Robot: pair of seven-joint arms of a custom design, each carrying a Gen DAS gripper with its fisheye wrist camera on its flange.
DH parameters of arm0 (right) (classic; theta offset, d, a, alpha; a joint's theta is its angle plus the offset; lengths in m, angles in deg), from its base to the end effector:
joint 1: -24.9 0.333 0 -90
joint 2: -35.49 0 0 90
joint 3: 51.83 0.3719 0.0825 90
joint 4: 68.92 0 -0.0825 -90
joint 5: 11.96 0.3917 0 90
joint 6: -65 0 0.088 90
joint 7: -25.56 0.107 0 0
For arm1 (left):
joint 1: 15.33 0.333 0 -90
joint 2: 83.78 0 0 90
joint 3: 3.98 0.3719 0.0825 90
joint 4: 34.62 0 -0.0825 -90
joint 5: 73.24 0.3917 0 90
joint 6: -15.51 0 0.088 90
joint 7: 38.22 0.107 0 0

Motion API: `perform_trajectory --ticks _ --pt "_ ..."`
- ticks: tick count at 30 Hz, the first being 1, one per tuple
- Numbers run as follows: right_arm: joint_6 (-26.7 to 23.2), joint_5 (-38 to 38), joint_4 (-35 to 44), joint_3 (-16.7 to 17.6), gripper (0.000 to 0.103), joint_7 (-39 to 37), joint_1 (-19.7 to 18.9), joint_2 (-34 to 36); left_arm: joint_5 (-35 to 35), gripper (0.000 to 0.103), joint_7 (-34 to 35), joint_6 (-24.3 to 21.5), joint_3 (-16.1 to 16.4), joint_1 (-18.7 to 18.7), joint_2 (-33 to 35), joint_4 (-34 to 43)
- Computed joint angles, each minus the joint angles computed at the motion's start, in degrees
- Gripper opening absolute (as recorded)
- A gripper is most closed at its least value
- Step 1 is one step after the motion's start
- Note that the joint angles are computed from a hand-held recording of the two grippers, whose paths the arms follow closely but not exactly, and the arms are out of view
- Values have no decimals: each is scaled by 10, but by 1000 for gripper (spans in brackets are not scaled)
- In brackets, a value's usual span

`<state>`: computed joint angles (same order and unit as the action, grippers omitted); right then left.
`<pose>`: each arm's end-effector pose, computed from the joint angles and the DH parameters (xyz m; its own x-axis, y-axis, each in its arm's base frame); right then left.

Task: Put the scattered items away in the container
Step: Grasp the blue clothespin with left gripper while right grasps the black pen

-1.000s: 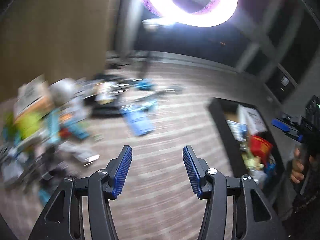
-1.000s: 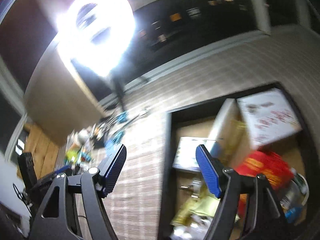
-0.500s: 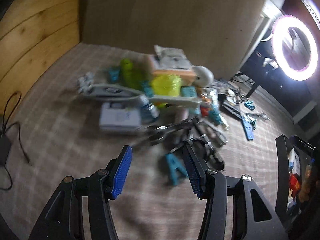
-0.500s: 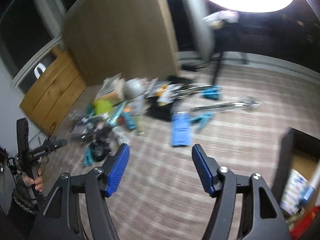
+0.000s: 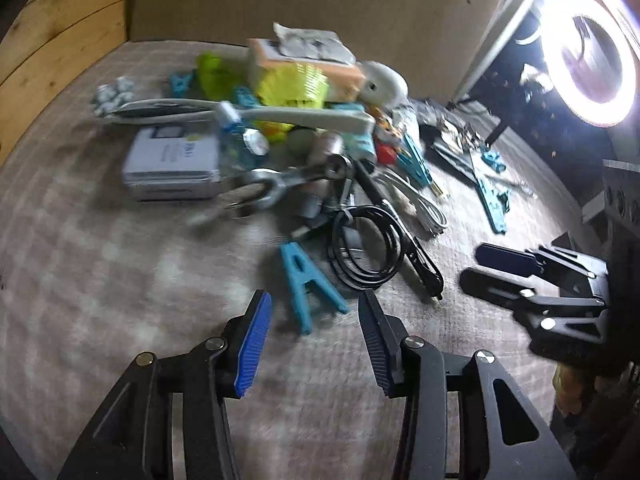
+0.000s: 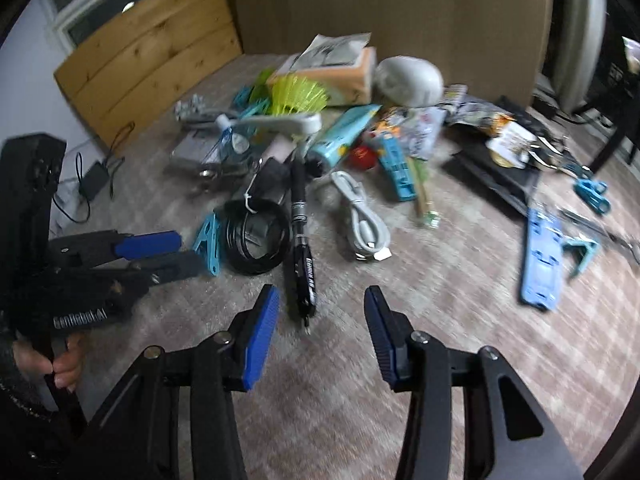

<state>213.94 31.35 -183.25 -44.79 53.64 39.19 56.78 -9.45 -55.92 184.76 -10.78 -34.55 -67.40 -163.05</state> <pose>0.6136 0.2185 0.3407 0.7531 -0.6256 -0.2034 -0.6351 -0.6108 -0.4728 0.4884 -0.3025 0.3147 0.2943 -0.9153 0.2749 -0.8076 -0.3920 -0.4407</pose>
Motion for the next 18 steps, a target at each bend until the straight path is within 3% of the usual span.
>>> perform_trajectory --ticks 3,12,14,18 --pt "9 -15 8 0 43 2 11 12 -36 42 48 -19 -14 4 18 18" --pt "70 -65 -1 -3 24 21 41 26 -31 36 50 -55 -3 -18 26 34" --pt "72 -72 -2 -5 15 31 41 25 -27 35 48 -61 -3 -20 25 34" --pt "46 -66 2 -3 15 44 26 24 -7 32 27 -53 0 -19 19 24"
